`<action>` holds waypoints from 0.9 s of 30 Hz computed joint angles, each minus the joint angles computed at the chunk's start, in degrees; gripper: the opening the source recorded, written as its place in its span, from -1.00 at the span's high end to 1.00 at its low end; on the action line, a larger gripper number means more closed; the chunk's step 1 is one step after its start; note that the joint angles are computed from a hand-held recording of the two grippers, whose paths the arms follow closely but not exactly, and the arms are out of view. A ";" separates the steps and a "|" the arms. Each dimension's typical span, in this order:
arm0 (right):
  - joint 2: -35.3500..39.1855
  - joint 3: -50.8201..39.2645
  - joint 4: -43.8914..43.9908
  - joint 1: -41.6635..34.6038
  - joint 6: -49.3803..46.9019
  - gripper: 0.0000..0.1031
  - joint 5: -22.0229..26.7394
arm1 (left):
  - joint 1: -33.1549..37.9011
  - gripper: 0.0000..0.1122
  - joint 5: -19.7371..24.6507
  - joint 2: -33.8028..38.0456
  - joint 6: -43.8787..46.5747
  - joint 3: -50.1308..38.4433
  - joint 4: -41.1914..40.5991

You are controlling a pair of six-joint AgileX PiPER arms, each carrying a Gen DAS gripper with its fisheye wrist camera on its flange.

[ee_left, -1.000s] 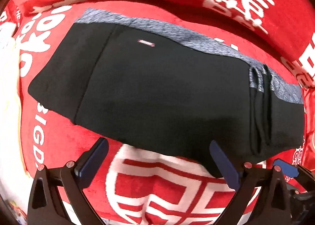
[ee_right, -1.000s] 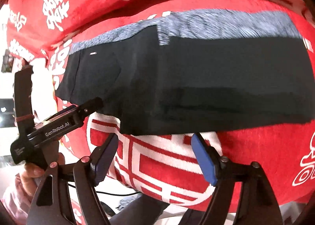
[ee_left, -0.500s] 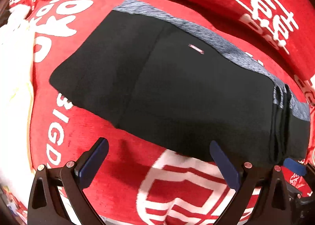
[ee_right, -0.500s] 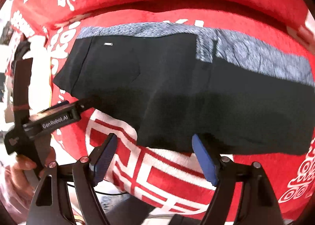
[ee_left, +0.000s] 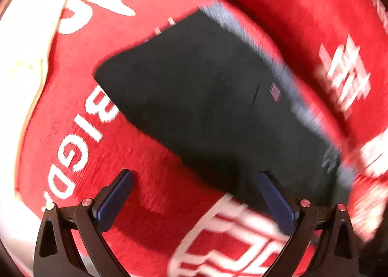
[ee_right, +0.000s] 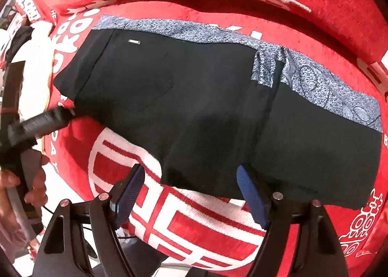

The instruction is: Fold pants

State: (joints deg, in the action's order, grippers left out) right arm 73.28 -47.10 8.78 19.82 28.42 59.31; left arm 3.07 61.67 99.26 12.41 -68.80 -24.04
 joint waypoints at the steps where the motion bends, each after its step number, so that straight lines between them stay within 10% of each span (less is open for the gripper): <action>1: -0.15 0.17 0.22 -0.13 -0.03 -0.57 0.02 | 1.90 -0.84 0.22 0.53 1.25 -0.39 -2.77; 14: -0.77 0.98 1.73 -0.66 -1.17 -0.57 -1.27 | 9.38 -0.83 2.86 7.21 14.40 -1.99 -23.37; 18: -1.05 -1.14 3.39 -3.82 -3.56 -0.57 -1.17 | -2.97 0.34 -8.83 3.91 0.38 -2.74 -2.75; 27: 15.93 -28.02 18.07 -15.49 -21.93 -0.66 7.87 | -27.36 0.40 -26.51 -10.12 -14.37 9.91 38.60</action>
